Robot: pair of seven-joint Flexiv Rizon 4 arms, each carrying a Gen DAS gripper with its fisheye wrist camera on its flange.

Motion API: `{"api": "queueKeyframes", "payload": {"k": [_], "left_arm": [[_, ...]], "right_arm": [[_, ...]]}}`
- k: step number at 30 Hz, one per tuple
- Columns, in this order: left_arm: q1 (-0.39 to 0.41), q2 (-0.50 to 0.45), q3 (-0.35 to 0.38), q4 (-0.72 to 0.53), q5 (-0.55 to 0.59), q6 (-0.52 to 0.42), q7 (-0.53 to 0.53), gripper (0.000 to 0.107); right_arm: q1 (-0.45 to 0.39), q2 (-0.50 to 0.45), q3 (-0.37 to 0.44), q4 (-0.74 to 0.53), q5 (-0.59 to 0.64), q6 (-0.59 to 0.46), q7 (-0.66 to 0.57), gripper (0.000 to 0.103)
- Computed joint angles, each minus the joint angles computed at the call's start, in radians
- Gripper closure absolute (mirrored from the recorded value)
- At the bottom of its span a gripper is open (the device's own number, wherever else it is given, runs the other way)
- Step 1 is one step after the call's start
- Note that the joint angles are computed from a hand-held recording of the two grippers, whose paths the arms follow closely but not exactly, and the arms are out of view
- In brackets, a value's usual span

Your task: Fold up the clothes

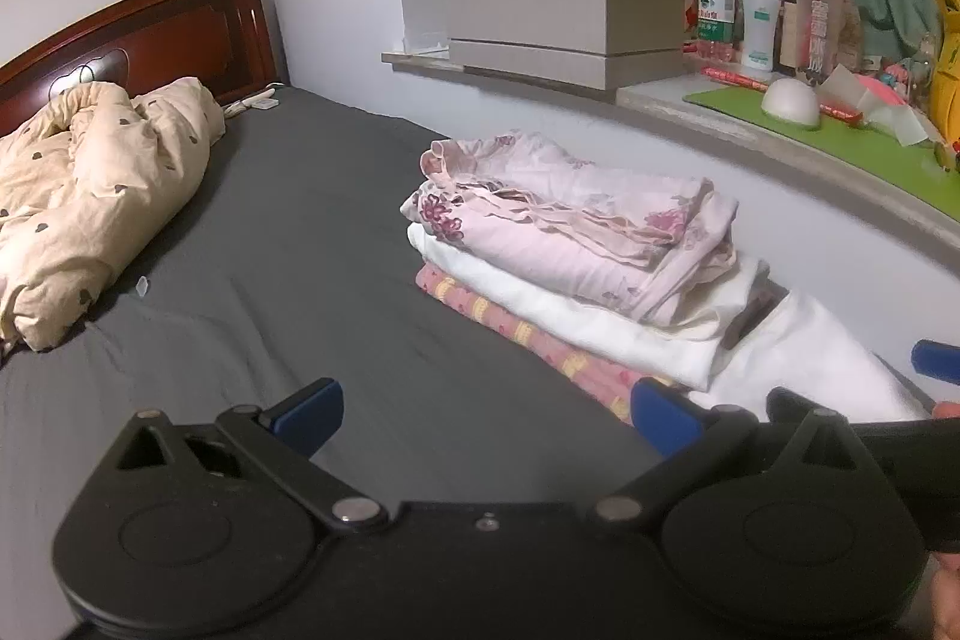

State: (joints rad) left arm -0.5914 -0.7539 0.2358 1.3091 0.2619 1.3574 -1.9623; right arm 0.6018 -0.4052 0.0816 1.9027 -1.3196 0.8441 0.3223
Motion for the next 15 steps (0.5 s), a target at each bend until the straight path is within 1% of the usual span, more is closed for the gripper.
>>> {"api": "queueKeyframes", "payload": {"k": [15], "left_arm": [[0.001, -0.010, -0.001, -0.015, 0.002, -0.010, -0.012, 0.004]], "right_arm": [[-0.003, 0.003, 0.002, 0.007, -0.005, -0.006, 0.008, 0.000]]}}
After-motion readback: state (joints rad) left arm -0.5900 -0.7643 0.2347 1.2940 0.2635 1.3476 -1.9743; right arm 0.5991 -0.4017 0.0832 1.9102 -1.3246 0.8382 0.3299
